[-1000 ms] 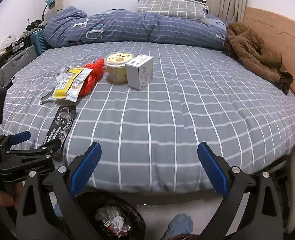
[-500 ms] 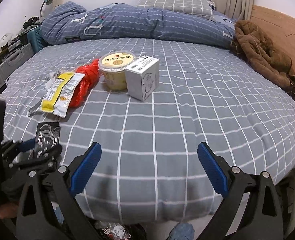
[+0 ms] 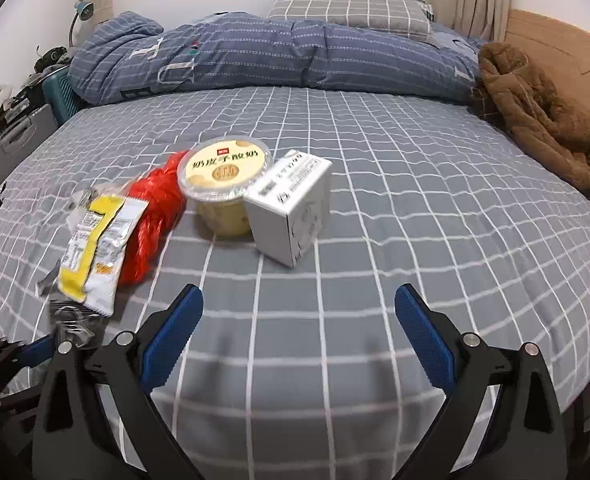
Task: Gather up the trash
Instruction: 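Grasp the small white box with the right gripper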
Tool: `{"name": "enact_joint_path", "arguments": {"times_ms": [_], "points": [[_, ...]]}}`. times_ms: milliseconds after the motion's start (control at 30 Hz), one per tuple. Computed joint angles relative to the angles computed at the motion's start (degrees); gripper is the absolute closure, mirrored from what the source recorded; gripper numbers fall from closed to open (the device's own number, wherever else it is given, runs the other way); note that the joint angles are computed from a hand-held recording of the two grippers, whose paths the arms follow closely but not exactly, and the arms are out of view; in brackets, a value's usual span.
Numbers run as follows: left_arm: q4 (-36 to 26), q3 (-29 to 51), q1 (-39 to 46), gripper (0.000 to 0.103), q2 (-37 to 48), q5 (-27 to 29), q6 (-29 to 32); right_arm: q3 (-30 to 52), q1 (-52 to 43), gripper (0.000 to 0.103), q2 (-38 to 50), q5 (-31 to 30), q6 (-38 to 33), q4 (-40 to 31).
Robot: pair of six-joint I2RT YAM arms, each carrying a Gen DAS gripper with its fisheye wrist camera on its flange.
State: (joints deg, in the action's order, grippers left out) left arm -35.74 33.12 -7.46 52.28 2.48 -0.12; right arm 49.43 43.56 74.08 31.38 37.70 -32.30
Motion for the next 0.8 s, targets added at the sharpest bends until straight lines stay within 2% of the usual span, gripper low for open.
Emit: {"name": "enact_joint_path", "arguments": {"times_ms": [233,300,500,600,667,700,800], "points": [[-0.78,4.92,10.13,0.066,2.76,5.58,5.95,4.37,-3.26,0.01,8.73,-1.49,-4.07,5.04],[-1.21,6.26,12.67,0.066,4.53,7.39,7.54,5.55,-4.39,0.013,11.11,-1.99,-5.17,6.26],[-3.07,7.02,15.52,0.066,4.73,9.18,10.56,8.46,-8.14,0.027,16.2,-4.8,-6.87,8.63],[-2.99,6.85,15.94,0.066,5.2,9.35,10.88,9.35,-9.19,0.037,17.46,-6.04,-6.77,9.14],[-3.05,6.68,16.21,0.066,5.26,9.45,11.23,9.92,-9.5,0.052,18.23,-6.62,-6.85,9.08],[-3.04,6.59,16.02,0.066,5.2,9.25,11.26,10.24,-9.63,0.055,18.66,-7.04,-6.93,9.0],[-3.24,6.23,15.67,0.066,4.78,8.92,11.38,10.17,-9.41,0.057,18.54,-6.51,-7.06,9.3]]}}
